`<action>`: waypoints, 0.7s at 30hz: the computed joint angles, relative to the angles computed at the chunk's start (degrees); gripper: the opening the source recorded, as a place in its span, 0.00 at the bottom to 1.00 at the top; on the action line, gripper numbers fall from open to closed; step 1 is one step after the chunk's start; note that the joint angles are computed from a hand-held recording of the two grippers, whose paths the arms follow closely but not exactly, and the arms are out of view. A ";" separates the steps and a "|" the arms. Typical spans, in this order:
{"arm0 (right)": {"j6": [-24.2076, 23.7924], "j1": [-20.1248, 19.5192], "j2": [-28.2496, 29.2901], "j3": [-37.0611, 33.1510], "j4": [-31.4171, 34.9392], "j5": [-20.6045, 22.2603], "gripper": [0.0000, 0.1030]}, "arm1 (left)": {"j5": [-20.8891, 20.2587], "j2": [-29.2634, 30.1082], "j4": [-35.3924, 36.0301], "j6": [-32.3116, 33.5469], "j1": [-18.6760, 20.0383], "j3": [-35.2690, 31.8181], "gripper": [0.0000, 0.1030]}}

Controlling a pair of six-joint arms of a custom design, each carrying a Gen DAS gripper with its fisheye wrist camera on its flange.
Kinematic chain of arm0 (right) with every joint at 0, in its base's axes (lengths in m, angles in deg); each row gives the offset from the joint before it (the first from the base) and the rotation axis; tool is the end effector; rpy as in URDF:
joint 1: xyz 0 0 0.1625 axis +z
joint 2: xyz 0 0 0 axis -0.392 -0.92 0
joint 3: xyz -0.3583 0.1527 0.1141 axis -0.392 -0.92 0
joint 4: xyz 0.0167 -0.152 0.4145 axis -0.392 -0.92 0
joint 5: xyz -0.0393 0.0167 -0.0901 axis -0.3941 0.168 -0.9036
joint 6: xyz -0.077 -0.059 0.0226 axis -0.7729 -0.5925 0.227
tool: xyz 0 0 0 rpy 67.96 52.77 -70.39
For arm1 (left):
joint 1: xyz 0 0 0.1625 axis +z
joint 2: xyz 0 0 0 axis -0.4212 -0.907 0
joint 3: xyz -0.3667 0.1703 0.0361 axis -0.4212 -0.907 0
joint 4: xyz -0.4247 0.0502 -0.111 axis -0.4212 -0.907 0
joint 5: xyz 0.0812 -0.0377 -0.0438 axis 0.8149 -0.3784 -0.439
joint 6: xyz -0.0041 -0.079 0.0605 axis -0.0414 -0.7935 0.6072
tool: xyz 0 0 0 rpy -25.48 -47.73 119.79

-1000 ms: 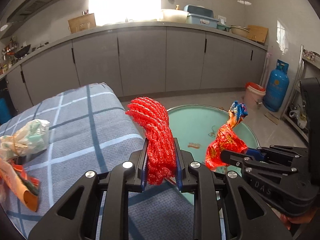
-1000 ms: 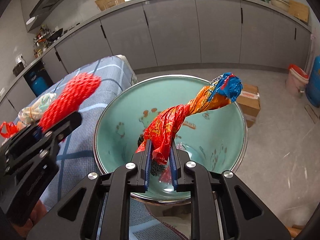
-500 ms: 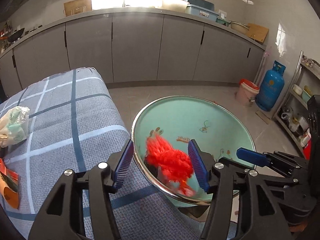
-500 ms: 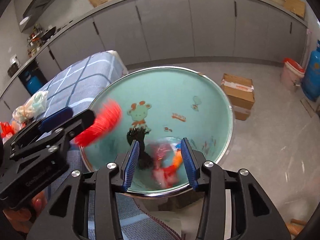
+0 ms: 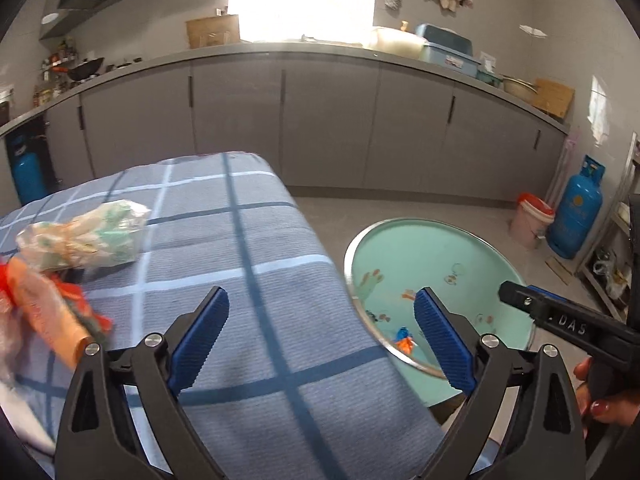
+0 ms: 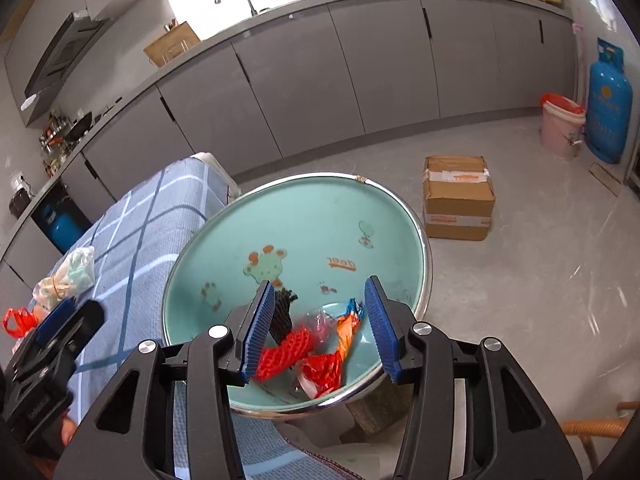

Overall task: Collect trash
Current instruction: 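Open both tools to drop the orange wrapper and red net into the basin, then move both tools back over the table toward the paper tube and bags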

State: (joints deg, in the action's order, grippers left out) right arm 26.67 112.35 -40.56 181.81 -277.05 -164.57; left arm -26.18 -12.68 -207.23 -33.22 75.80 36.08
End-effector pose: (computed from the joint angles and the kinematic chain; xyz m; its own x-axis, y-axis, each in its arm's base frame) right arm 0.0578 -0.6420 0.2968 -0.7243 0.6105 0.3203 -0.0752 0.3918 -0.9170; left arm -0.4034 -0.7649 -0.0076 -0.5759 0.6642 -0.4767 0.8175 0.4601 -0.3464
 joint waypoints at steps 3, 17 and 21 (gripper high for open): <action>-1.65 0.62 0.90 -0.67 -1.79 0.20 0.48 | 1.64 -2.52 -2.90 -0.88 0.32 3.30 0.91; -8.05 4.30 6.43 -6.62 -2.70 2.51 0.52 | 7.06 -11.76 -11.51 -1.02 3.24 12.58 0.91; -10.10 5.34 8.55 -9.00 -1.55 2.89 0.54 | 7.56 -14.20 -13.57 -0.30 4.13 14.50 0.92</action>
State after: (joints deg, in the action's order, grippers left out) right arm 16.57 117.70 -32.01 172.80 -278.61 -161.68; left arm -18.62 -26.88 -220.80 -33.53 79.93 50.58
